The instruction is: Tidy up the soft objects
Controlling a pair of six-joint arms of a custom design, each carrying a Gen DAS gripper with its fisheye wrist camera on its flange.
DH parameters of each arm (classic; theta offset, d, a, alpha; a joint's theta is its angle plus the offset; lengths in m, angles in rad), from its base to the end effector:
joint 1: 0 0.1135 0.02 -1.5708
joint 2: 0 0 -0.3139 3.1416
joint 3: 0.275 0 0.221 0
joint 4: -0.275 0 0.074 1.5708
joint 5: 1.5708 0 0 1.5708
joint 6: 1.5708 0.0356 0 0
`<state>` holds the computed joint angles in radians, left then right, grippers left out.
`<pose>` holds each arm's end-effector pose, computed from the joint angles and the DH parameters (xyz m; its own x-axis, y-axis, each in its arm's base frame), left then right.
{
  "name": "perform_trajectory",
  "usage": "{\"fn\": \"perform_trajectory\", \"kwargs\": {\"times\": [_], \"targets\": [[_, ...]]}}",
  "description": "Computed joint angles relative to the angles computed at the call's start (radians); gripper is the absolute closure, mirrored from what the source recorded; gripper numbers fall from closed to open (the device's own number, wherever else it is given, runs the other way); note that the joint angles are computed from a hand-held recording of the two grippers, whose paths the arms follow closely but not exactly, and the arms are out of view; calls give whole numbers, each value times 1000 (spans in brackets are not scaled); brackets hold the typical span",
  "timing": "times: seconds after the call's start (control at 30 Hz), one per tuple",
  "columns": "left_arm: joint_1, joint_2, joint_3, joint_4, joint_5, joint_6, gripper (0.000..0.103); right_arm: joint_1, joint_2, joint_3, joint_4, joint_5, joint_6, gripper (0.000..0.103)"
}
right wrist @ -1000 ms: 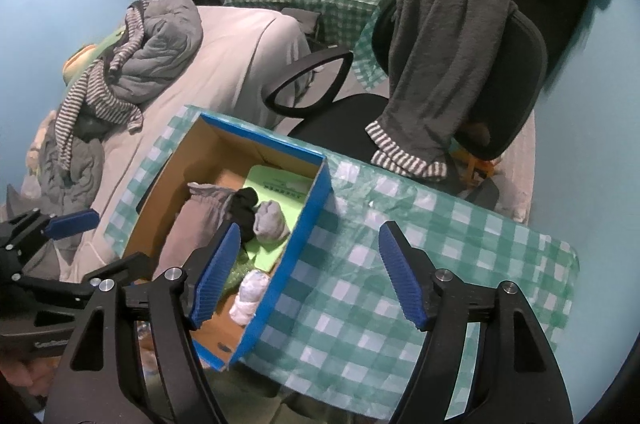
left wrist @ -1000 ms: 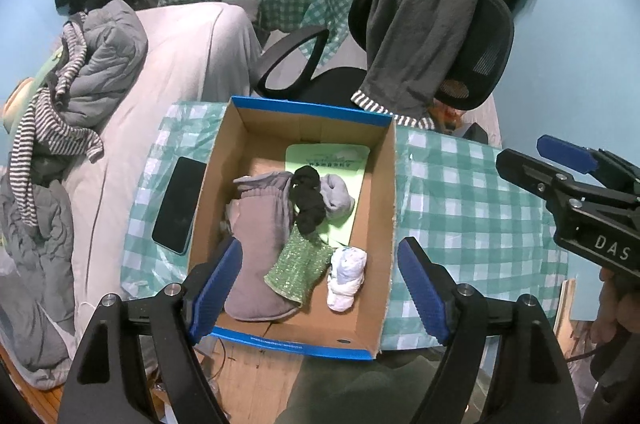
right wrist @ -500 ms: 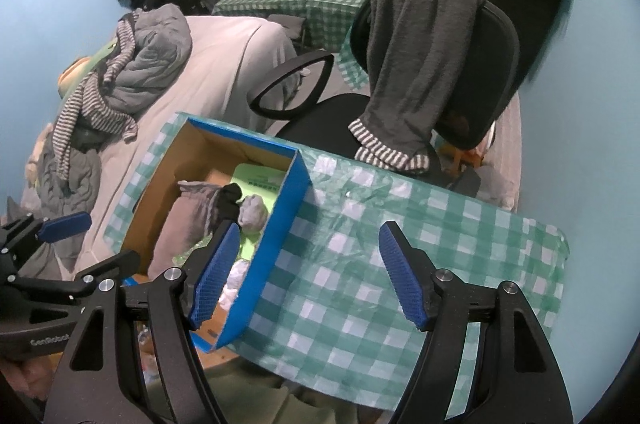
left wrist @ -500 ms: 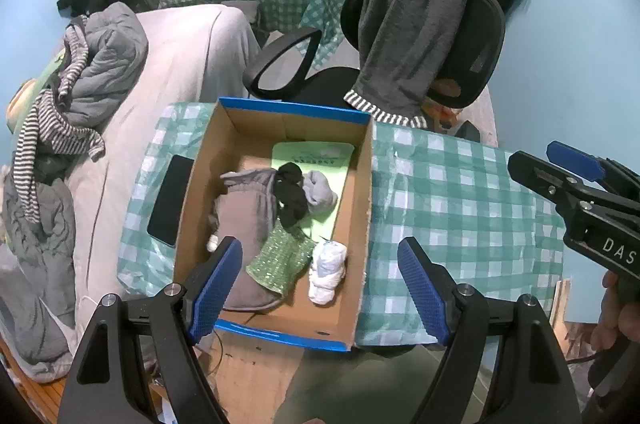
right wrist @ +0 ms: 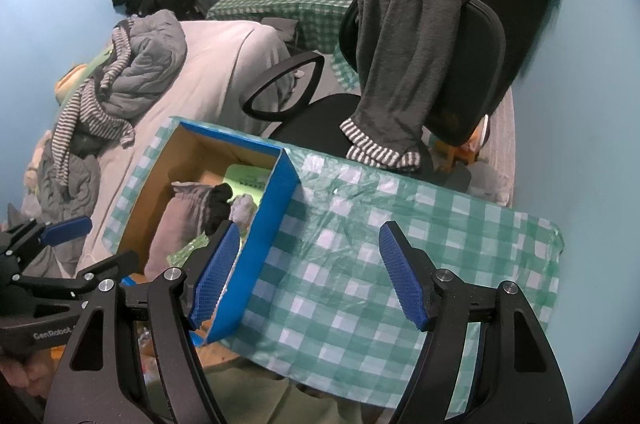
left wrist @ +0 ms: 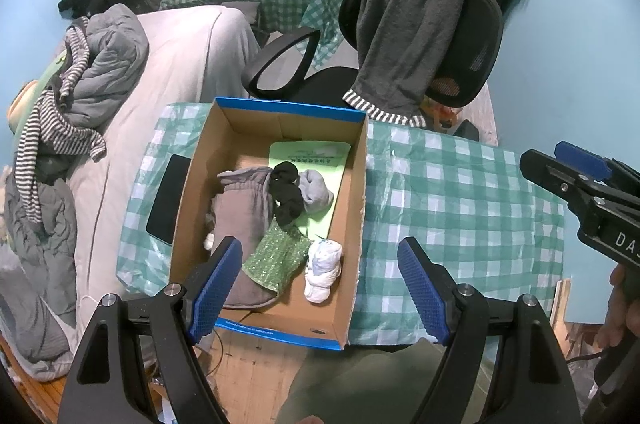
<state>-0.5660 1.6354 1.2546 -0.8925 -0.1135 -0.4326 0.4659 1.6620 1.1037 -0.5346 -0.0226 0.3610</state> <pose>0.2487 -0.1532 0.2988 -0.9443 0.1064 -0.3115 0.1200 0.9925 -0.0246 0.2777 0.1405 0.2670 -0.9041 -0.0593 -0.4232 -0.1486 0.9721 0.1812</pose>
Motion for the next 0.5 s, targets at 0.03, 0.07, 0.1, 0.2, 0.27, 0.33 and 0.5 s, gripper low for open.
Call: {"fn": "perform_trajectory", "kwargs": {"times": [0.03,0.07,0.1,0.2,0.27,0.33,0.5], "targets": [[-1,0,1,-2,-1,-1,22,1,-1,-1,0,-1,1,31],[-2,0,2,-5,-3,-3,22,1,-2,-3,0,-4,1,31],[-4,-2,1,-6,-5,-6,22,2,-3,-4,0,-5,1,31],[-5,-1,1,-5,-5,-3,22,5,-1,-5,1,-8,4,31],[-4,-2,-2,-6,-4,-4,22,5,-1,-6,2,-8,4,31],[-6,-2,0,-8,-3,-5,22,4,-1,-6,1,-7,3,31],[-12,-13,-7,-13,-11,-10,22,4,-1,-8,4,-8,5,31]]}}
